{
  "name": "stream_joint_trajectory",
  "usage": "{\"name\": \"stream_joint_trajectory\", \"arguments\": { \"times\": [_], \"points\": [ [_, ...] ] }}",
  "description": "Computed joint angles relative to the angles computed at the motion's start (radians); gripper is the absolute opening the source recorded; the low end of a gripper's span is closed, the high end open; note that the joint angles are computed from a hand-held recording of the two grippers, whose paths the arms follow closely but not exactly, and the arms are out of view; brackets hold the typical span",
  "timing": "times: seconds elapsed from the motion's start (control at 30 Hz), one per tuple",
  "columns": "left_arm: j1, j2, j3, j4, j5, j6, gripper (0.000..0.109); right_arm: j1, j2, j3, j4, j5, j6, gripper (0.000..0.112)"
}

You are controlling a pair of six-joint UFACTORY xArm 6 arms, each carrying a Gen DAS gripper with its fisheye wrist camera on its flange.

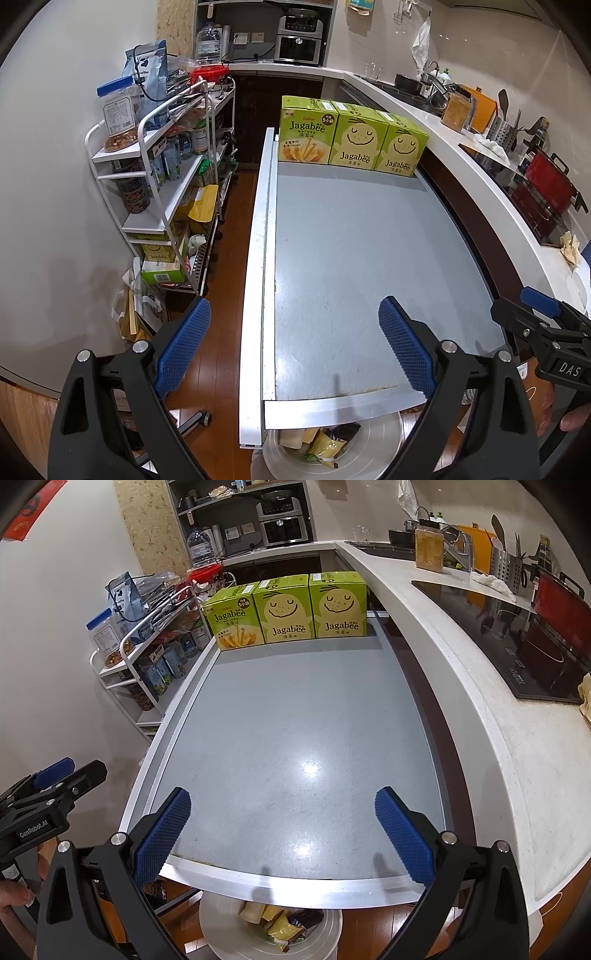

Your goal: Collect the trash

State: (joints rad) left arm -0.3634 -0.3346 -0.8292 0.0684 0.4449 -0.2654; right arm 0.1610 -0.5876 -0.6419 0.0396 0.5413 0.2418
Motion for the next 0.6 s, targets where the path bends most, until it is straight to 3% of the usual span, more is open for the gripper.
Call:
{"name": "stream_joint_trajectory", "arguments": {
  "times": [0.6],
  "points": [
    [0.001,0.019,-0.022,0.006,-0.002,-0.001,0.094,-0.007,0.037,-0.032,-0.001,-0.002,0.003,0.098]
  ]
}}
